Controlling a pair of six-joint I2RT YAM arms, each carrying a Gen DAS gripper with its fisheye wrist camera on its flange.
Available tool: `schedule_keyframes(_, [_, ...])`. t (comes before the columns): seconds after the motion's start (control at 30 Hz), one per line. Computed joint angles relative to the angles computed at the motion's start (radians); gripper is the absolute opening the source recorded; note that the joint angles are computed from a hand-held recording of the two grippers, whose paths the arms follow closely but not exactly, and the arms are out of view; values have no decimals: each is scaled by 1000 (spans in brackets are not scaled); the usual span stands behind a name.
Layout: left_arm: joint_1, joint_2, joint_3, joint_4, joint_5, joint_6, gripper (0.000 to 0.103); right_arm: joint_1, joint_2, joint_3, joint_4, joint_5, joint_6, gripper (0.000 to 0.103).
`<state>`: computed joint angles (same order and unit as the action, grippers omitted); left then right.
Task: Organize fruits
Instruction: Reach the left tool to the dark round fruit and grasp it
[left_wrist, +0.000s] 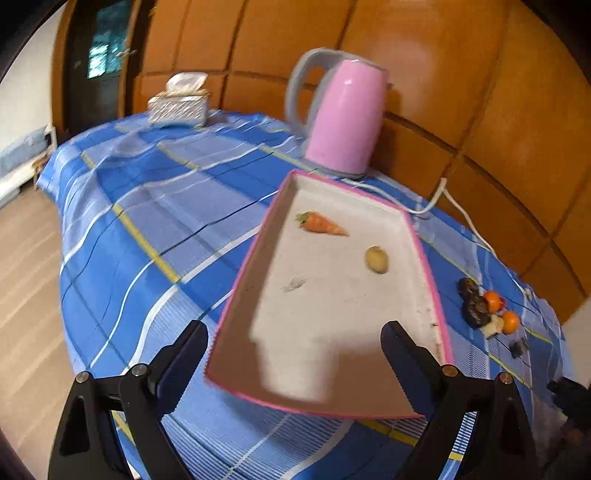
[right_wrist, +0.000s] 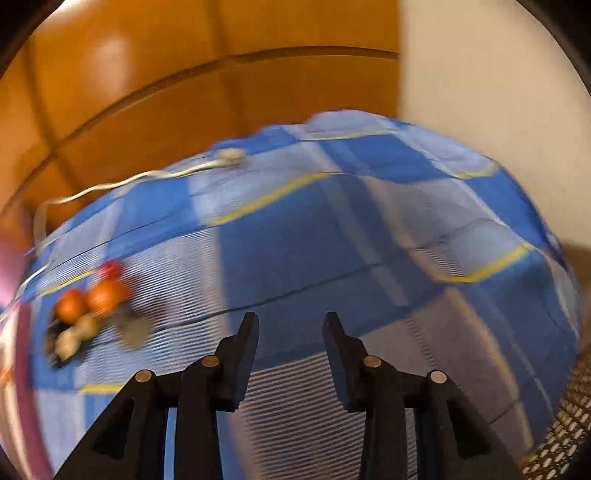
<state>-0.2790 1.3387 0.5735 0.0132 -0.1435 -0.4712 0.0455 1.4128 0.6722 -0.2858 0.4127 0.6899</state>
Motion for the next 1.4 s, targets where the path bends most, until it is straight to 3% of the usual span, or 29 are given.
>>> schedule_keyframes(0.1, [-35, -3, 42, -25, 24, 52, 95, -33, 39, -7, -10, 76, 44, 37])
schedule_keyframes(0.2, [-74, 11, 96, -49, 55, 104, 95, -52, 78, -30, 24, 86, 65, 41])
schedule_keyframes(0.3, [-124, 52, 174, -78, 80, 150, 95, -25, 89, -41, 46, 140, 68, 58])
schedule_keyframes(0.43, [-191, 147, 304, -132, 109, 205, 90, -24, 96, -53, 90, 114, 45, 74])
schedule_keyframes(0.6, [-247, 308, 493, -217, 189, 238, 77, -14, 110, -47, 94, 120, 49, 77])
schedule_keyframes(0.67, [-250, 381, 579, -269, 234, 242, 65, -21, 115, -47, 105, 116, 40, 77])
schedule_keyframes(0.73, [-253, 474, 687, -334, 282, 225, 60, -17, 110, -50, 100, 119, 41, 78])
schedule_keyframes(0.83, [-258, 576, 802, -394, 296, 212, 50, -23, 122, -44, 110, 118, 34, 78])
schedule_keyframes(1.4, [-271, 1016, 1337, -631, 298, 83, 58, -24, 127, -42, 113, 120, 30, 79])
